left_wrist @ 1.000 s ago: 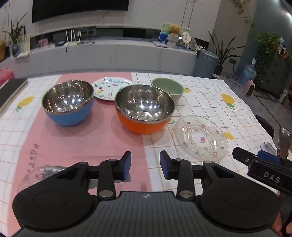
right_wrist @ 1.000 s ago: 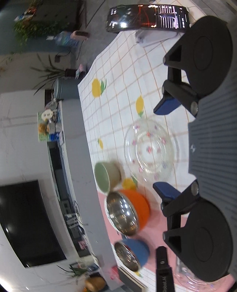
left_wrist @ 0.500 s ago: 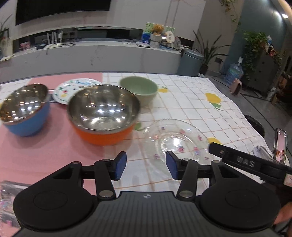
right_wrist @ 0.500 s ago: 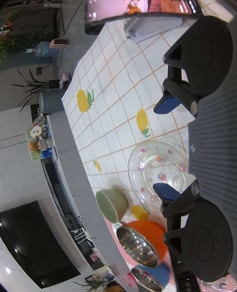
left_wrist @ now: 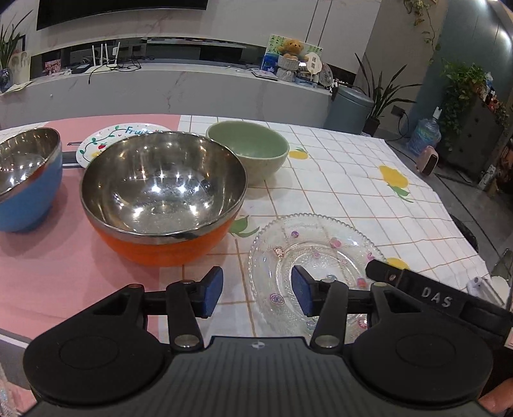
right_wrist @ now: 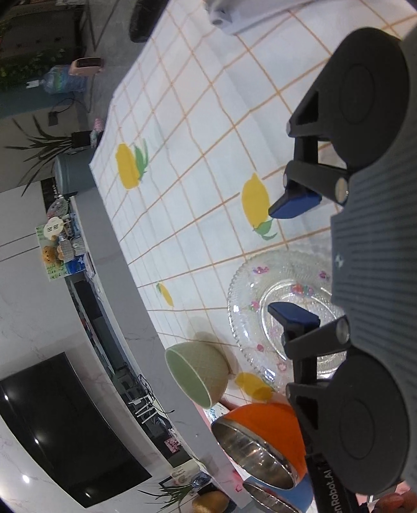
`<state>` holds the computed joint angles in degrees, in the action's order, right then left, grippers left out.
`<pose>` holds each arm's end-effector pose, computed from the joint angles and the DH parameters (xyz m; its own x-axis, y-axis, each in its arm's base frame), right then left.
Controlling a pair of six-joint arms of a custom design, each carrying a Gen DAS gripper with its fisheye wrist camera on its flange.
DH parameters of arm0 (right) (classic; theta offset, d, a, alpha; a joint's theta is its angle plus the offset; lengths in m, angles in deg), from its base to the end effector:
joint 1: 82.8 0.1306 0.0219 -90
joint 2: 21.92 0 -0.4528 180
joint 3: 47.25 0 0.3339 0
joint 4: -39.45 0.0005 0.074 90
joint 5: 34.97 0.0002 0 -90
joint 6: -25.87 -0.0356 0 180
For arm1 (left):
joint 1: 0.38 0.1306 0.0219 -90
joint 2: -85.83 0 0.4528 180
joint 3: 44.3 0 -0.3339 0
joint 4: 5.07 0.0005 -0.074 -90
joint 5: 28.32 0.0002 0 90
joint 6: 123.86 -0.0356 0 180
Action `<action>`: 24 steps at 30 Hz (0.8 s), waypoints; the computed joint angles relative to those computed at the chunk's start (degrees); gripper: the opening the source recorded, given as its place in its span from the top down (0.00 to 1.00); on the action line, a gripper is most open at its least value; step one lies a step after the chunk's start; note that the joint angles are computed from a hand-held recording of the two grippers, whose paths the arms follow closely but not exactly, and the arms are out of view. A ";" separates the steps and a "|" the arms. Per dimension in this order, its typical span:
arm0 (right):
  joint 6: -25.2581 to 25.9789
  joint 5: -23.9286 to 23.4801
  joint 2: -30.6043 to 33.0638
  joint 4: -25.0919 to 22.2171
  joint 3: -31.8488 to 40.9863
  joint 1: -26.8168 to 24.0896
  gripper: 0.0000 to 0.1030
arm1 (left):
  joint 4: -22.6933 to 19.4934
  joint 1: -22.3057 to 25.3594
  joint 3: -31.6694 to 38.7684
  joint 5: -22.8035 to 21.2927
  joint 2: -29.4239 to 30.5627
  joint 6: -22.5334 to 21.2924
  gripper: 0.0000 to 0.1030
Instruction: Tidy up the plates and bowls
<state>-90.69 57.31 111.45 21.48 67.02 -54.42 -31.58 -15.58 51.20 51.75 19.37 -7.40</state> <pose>0.6482 0.3480 0.2843 -0.6742 0.1436 -0.7244 -0.1627 0.9279 0.3353 0.5784 -0.1513 0.3657 -0.6683 -0.2732 -0.6919 -0.1766 0.9618 -0.2092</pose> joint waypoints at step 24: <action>1.41 -5.46 1.00 4.97 -0.73 -0.57 0.55 | 1.70 -0.58 1.05 -1.03 2.64 -0.18 0.68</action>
